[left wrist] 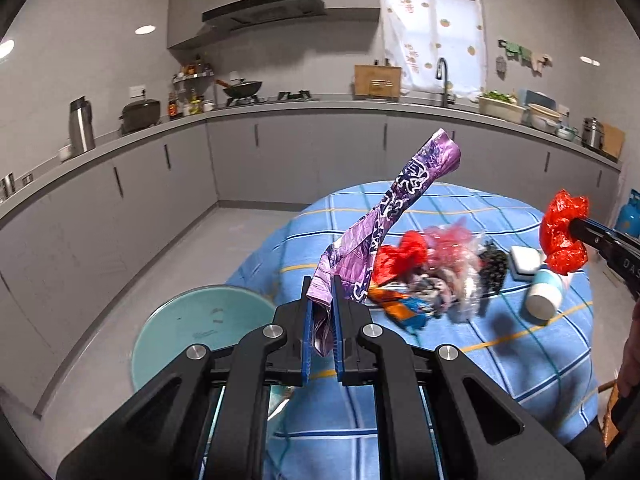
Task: Collect trash
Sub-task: 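Carry both items over the teal bucket and open both tools to drop them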
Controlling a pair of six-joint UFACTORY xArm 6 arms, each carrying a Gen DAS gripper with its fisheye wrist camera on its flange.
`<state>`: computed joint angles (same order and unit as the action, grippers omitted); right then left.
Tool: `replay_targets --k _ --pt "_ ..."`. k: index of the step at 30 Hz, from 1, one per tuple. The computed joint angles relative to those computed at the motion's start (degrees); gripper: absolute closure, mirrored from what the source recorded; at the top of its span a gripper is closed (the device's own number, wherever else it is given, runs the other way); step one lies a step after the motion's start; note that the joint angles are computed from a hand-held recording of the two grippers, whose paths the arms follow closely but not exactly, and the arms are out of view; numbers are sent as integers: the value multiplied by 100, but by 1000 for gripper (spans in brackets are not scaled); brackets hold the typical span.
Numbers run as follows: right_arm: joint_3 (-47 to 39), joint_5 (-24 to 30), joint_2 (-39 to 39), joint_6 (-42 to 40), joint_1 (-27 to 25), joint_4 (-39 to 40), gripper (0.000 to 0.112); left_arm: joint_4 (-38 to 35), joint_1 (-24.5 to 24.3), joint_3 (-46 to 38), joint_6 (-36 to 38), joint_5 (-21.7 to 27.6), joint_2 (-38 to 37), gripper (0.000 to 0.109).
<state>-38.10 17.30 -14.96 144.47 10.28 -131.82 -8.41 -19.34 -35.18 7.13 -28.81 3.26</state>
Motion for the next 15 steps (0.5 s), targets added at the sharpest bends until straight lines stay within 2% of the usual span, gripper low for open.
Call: replay_targets --k 15 --pt "-921 -237 761 22 613 -297 106 -656 501 122 426 73 -175 100"
